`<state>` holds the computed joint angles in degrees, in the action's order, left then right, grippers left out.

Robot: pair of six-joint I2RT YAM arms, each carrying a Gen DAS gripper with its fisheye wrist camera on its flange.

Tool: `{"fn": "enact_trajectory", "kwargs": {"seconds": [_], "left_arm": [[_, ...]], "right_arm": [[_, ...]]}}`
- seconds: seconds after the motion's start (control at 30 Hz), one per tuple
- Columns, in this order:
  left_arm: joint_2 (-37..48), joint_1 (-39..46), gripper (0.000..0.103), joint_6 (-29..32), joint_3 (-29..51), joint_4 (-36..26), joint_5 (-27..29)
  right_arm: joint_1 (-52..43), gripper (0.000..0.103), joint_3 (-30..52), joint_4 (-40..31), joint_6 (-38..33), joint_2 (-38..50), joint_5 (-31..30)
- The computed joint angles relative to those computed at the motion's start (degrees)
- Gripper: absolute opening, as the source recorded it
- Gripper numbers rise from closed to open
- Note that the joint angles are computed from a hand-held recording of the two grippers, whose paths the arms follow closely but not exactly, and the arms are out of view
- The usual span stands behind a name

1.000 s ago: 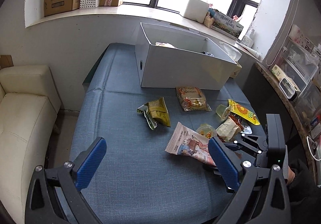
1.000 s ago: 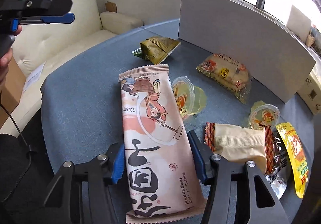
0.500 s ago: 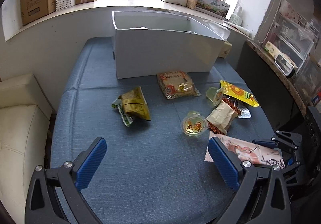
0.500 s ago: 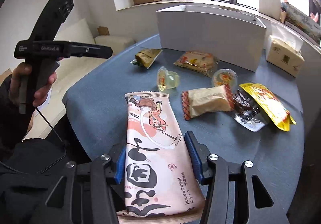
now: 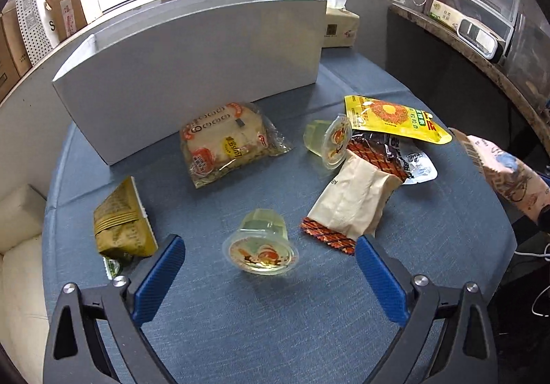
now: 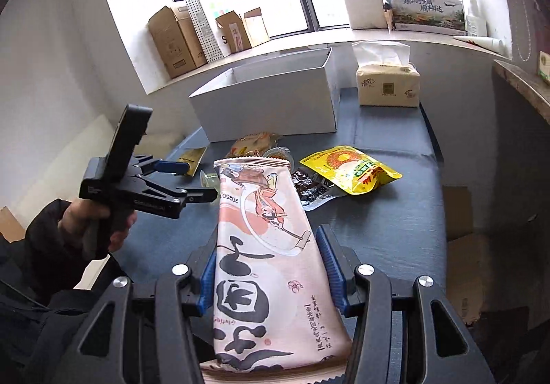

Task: Organize snacks
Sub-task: 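Grasp the jelly cup with the left tool while the right holds the wrapper, then lower the jelly cup and wrapper into the white box and open both tools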

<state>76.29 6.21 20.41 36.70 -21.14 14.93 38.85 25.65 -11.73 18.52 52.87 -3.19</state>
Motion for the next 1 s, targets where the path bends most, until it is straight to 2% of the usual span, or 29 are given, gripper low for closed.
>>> {"fn": "enact_trajectory", "kwargs": {"seconds": [0.03,0.07,0.1,0.23,0.37,0.57,0.67,0.73,0.87,1.0], "left_arm": [[1.41,-0.04,0.068,0.04,0.39,0.23,-0.19],[2.81,-0.55,0.055,-0.29,0.80,0.50,-1.95],[4.18,-0.40,0.052,-0.01,1.56,-0.01,-2.09],[5.19,4.14,0.051,2.21,2.84,-2.50,4.59],[2.07,8.91,0.051,4.56,3.03,-6.50,9.10],[-7.37,19.79,0.051,9.22,8.66,-21.25,19.25],[-10.64,25.34,0.051,11.56,14.46,-28.64,24.72],[-10.68,27.49,0.051,11.86,18.72,-31.01,27.09],[-6.44,27.02,0.051,7.96,27.53,-30.79,28.00],[2.51,22.92,0.051,1.37,38.08,-28.71,25.27]], "right_arm": [[-0.42,0.056,-0.38,0.12,-0.01,-0.42,-0.55],[-0.80,0.056,-0.64,0.29,0.21,-0.70,-0.72],[-1.11,0.056,-0.77,0.82,0.45,-0.28,-0.97],[-1.22,0.056,-1.56,1.66,1.20,-0.82,-1.63],[-0.98,0.056,-1.85,3.39,1.90,-0.13,-2.44],[-1.93,0.056,0.39,6.21,2.44,2.40,-3.73],[-2.57,0.056,2.92,8.19,2.96,4.90,-4.39],[-2.55,0.056,5.62,9.07,3.19,6.95,-4.08],[-3.36,0.056,12.99,11.75,2.03,13.18,-4.93],[-5.24,0.056,26.85,10.49,1.01,25.69,-5.71]]}}
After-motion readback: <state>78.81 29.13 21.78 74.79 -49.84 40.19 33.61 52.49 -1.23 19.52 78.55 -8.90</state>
